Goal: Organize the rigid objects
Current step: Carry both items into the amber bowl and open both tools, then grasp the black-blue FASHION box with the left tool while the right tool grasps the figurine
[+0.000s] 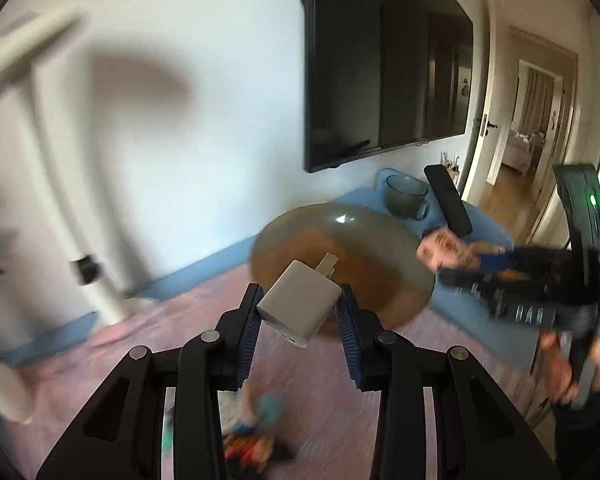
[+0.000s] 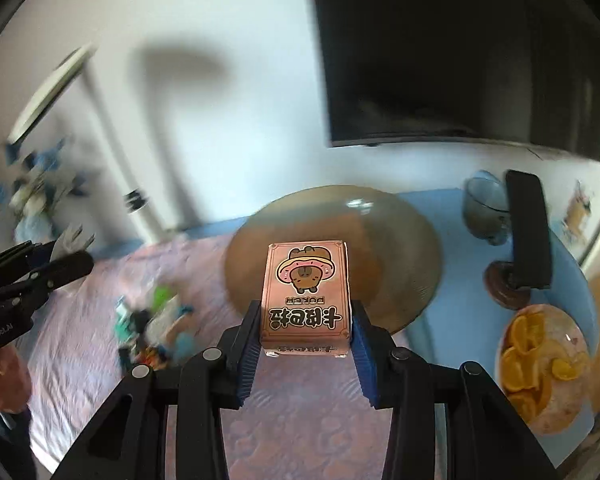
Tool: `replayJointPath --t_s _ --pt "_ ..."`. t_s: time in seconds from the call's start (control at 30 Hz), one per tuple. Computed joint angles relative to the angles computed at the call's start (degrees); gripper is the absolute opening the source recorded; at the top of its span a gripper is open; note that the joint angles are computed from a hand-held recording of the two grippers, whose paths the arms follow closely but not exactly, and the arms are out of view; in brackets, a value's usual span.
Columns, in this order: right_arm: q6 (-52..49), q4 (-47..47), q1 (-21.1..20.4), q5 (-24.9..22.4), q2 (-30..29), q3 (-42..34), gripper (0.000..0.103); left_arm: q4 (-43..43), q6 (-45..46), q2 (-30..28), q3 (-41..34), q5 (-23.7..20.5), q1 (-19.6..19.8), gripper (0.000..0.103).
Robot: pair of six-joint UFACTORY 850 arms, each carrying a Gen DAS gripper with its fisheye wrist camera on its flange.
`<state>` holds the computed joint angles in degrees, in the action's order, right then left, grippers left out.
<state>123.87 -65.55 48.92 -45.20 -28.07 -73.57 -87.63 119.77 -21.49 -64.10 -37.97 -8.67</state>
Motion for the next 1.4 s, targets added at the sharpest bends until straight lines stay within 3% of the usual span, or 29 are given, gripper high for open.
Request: replayJointPath --t_s 0.13,0.3,0.33,0.37,0.4,0.43,0.7,0.83,0.93,1.0,1.17,1.4 --pt "-6.50 7.52 -3.74 6.69 -1.99 -0.33 0.040 5.96 -9.69 -7.20 -4.40 3.63 -4.44 0.034" --pt "-15.80 14.89 -6.14 9.15 -5.11 -3.26 0.040 8.27 -13.39 -10.60 -6.25 8.39 -7.91 0.034" --pt "-16.35 15.05 -6.31 9.32 -5.48 -3.86 0.041 7.61 -12.76 -10.77 -6.42 8.81 -8.01 0.040" --pt "-16.42 14.90 -6.39 9.03 -5.38 -3.76 0.042 7.32 -12.49 -10.56 -6.29 8.74 -7.82 0.055" --pt "-16.17 14.83 -6.37 7.83 -5.40 -3.88 0.050 7.14 -12.76 -9.87 -5.88 8.40 -7.48 0.061" --pt "-14.39 13.32 -5.83 6.26 -5.07 -3.55 0.055 6.06 -11.77 -9.32 -5.41 7.46 -6.58 0.069" --pt "-0.49 0.21 -0.86 5.94 -0.43 1.03 0.056 -10.91 4.10 2.58 7.71 0.18 6.40 0.078" --pt "3.50 -6.60 1.43 9.34 -3.04 -1.89 0.058 -21.69 13.17 5.73 13.45 2.42 11.87 0.078" --pt "6.42 -11.49 2.69 12.71 -7.89 -6.31 0.065 -22.94 13.75 3.39 14.40 4.55 15.24 0.078" --pt "7.44 -13.11 3.26 13.65 -12.23 -10.11 0.065 -26.84 16.96 0.43 14.48 7.50 16.29 0.078" --pt "6.65 -13.07 2.69 17.64 -19.64 -15.93 0.065 -28.58 21.40 -5.08 13.63 8.79 16.99 0.078" --pt "6.17 -12.11 1.54 20.54 -21.23 -16.12 0.065 -23.20 16.02 -7.37 11.35 8.79 16.19 0.078"
